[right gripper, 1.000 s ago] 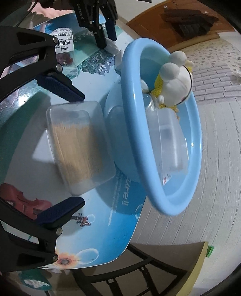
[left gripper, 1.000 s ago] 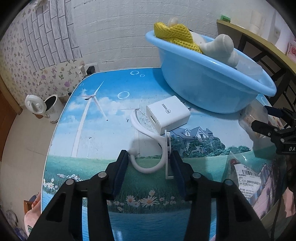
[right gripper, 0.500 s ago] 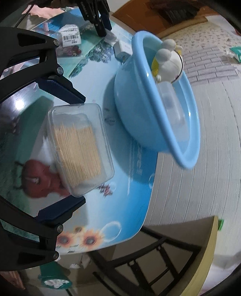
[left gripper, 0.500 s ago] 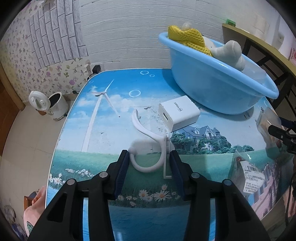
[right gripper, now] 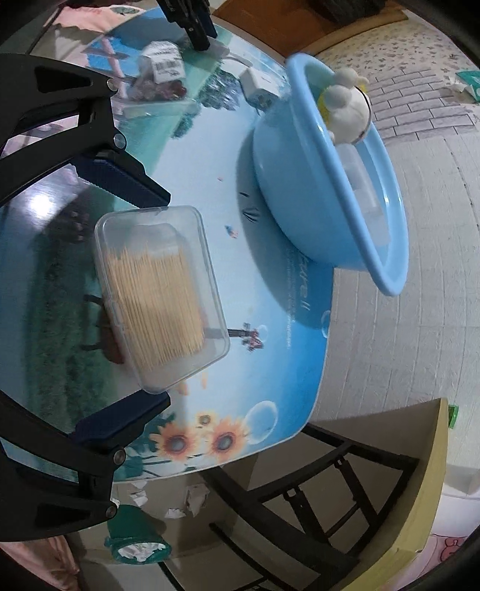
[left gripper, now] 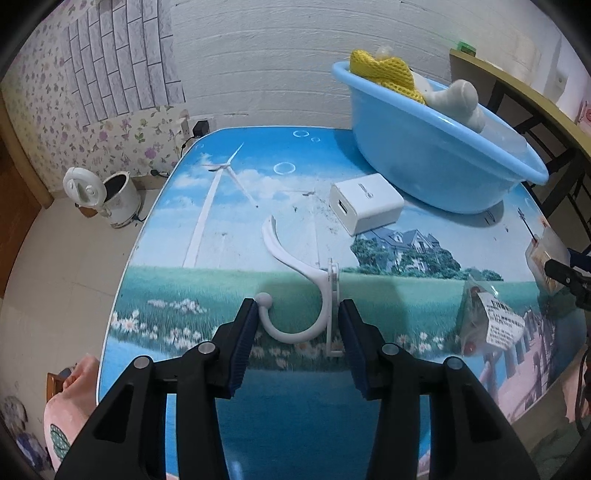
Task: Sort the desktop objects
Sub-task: 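Lift the cable and clear toothpick box and carry both over the blue basin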
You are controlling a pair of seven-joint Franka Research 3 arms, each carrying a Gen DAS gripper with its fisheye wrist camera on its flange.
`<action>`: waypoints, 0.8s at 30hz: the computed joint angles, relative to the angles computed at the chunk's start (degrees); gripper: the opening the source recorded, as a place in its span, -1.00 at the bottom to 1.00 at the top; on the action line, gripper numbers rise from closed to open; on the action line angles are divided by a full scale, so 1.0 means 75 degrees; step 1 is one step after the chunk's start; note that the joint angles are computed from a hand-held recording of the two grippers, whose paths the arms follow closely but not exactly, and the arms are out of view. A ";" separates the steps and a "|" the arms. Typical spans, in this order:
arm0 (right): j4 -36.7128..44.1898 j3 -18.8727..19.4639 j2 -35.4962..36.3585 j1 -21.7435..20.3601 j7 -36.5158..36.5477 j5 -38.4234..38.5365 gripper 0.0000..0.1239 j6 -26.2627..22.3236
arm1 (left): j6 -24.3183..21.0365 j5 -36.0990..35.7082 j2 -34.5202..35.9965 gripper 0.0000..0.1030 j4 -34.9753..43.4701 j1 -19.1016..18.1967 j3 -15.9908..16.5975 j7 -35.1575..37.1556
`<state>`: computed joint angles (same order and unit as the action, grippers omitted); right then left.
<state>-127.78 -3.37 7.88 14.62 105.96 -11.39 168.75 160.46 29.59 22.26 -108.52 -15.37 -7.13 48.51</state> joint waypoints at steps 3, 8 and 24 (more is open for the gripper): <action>-0.0144 0.0098 -0.0124 -0.0057 -0.0215 0.0193 0.54 -0.0103 | -0.0016 0.0028 -0.0064 -0.13 -0.0083 -0.0017 -0.0002 0.0027; -0.0129 0.0175 -0.0155 -0.0091 -0.0371 0.0201 0.58 -0.0390 | -0.0131 0.0078 -0.0001 0.17 0.0013 -0.0074 0.0059 -0.0149; -0.0007 0.0236 0.0338 -0.0131 -0.1049 0.0904 0.64 0.0288 | 0.0066 0.0884 0.0307 0.73 0.0296 -0.0335 0.0423 -0.0922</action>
